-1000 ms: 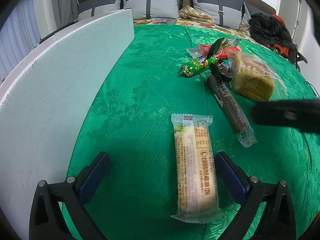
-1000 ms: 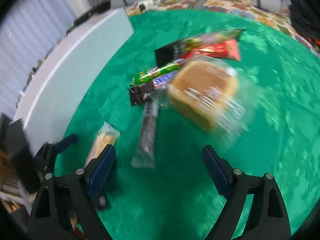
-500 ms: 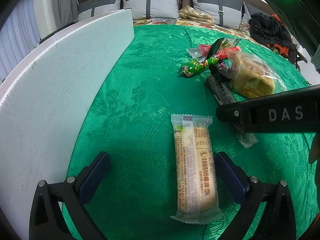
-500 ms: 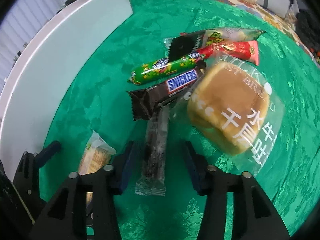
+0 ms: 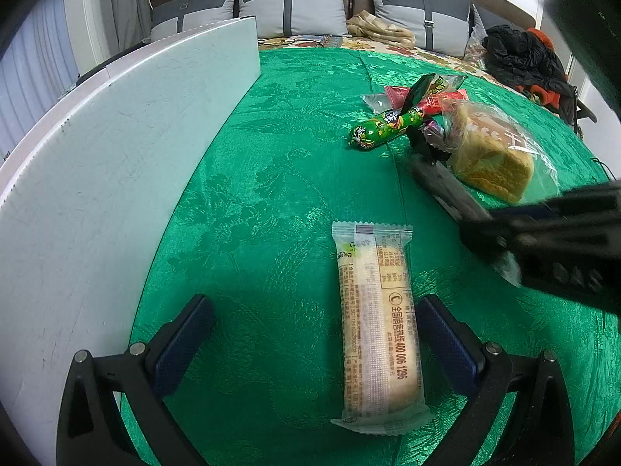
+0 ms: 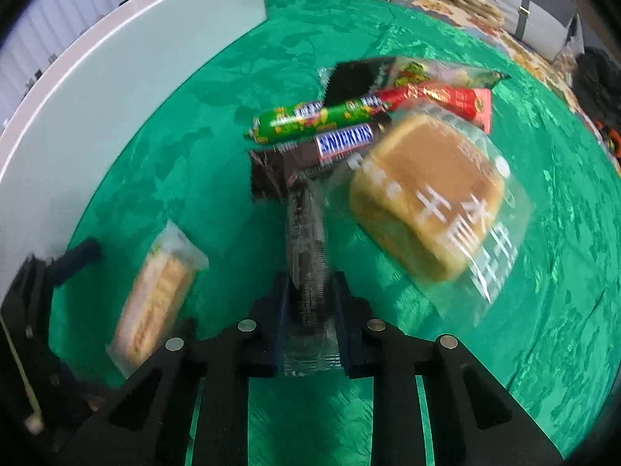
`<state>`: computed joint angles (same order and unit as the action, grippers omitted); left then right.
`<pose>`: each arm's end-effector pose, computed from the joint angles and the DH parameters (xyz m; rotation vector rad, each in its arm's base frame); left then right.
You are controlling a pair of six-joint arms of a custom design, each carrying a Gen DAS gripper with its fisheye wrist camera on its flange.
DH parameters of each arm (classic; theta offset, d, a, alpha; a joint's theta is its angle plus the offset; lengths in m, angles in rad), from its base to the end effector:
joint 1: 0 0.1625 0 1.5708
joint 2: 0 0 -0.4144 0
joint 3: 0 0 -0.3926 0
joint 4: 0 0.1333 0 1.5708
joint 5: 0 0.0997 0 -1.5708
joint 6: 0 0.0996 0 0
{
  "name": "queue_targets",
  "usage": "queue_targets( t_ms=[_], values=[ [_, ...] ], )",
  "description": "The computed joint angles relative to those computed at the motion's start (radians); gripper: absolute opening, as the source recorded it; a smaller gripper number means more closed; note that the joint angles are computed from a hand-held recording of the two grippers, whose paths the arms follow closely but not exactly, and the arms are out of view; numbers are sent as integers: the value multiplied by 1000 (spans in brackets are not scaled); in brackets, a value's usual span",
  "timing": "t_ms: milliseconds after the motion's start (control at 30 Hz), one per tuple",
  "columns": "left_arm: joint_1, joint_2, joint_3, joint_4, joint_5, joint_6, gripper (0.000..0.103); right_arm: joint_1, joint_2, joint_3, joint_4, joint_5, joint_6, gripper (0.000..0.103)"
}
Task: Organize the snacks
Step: 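Close the right gripper on the dark chocolate stick while the left gripper closes on the wafer bar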
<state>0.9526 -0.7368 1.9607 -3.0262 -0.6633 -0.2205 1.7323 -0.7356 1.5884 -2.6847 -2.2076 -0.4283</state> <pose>-0.1470 -0.5722 0.0349 0.3274 2.2870 -0.7030 0.1829 -0.6617 0.0933 0.6156 -2.3945 0.2131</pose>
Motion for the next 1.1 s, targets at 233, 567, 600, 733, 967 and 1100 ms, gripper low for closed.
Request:
queue_targets(
  t_ms=[233, 567, 600, 733, 967, 1100],
  values=[
    [0, 1, -1, 0, 1, 0, 103, -38, -126, 154, -49, 14, -62, 22],
    [1, 2, -1, -2, 0, 2, 103, -140, -317, 425, -413, -34, -54, 22],
    [1, 2, -2, -2, 0, 2, 103, -149, -318, 421, -433, -39, -34, 25],
    [1, 2, -1, -1, 2, 1, 103, -179, -294, 370, -474, -25, 23, 55],
    [1, 2, -1, -2, 2, 2, 103, -191, -210, 341, -674, -7, -57, 78],
    [1, 2, -1, -2, 2, 1, 103, -205, -213, 368, -743, 19, -81, 83]
  ],
)
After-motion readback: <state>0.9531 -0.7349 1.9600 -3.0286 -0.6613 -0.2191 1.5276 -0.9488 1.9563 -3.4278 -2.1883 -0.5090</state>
